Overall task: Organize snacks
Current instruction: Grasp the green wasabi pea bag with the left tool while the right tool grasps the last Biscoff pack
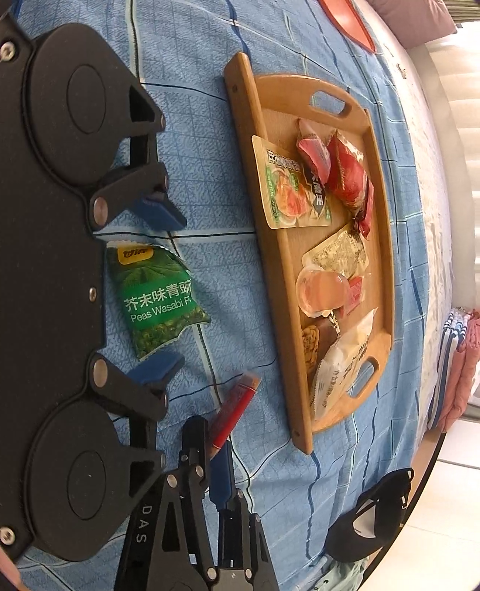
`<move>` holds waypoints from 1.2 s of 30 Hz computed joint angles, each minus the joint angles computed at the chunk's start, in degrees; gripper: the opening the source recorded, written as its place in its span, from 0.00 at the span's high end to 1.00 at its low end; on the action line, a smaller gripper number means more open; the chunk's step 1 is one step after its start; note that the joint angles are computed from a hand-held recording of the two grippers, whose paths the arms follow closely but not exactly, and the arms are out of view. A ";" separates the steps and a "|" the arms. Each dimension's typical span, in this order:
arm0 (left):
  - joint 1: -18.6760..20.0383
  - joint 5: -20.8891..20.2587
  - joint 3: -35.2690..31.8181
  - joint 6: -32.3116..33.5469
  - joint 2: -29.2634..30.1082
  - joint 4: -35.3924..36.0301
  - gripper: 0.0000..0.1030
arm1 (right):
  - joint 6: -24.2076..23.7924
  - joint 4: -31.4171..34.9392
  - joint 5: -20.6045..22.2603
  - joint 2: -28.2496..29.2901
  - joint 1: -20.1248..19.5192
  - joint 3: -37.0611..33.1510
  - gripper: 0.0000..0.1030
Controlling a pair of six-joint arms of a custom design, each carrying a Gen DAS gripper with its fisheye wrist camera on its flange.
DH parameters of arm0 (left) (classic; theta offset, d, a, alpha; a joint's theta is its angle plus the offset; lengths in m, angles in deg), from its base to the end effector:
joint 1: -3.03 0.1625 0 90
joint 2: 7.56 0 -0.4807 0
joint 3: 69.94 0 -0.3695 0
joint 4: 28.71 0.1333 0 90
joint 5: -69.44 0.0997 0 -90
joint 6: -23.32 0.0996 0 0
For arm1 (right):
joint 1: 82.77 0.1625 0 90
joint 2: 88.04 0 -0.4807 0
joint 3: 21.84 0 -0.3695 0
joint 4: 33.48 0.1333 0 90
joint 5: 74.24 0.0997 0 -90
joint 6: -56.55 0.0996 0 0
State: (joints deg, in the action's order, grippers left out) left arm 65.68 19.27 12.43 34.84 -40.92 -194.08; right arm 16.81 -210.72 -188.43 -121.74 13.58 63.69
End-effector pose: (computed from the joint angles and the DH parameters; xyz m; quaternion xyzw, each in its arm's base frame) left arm -0.1774 -0.7720 0.1237 0.2314 0.8891 -0.2580 0.2990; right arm 0.1762 -0.7473 0.1224 0.3060 -0.8821 0.2275 0.2766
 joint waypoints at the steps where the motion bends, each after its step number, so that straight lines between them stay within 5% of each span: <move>1: -0.01 0.07 0.04 0.29 0.03 -0.34 0.42 | 0.09 0.01 0.57 -0.14 -0.14 0.15 0.69; 3: 0.12 -0.79 0.20 0.63 -0.17 -0.82 0.51 | 0.12 0.10 1.41 -0.39 -0.33 0.38 0.69; 8: 0.22 -1.26 0.38 0.62 -0.60 -0.82 0.54 | 0.41 0.40 3.31 -1.03 -0.60 0.87 0.48; 13: 0.30 -1.71 0.95 0.32 -1.44 -0.40 0.55 | 1.12 -0.10 4.97 -1.35 -0.75 0.97 0.42; 17: 0.39 -1.67 1.27 0.21 -1.95 -0.28 0.56 | 0.27 -1.95 4.89 -0.54 -0.65 0.52 0.15; 21: 0.63 -1.50 1.65 -0.30 -2.55 -0.18 0.56 | -0.81 -1.49 3.57 0.50 -0.22 -0.41 0.16; 34: 0.62 -1.31 2.08 -0.50 -3.14 -0.53 0.56 | -1.01 0.30 1.00 2.01 0.88 -1.44 0.57; 36: 0.63 -1.36 2.20 -0.42 -3.24 -0.58 0.56 | -0.50 0.12 0.90 1.94 0.88 -1.37 0.57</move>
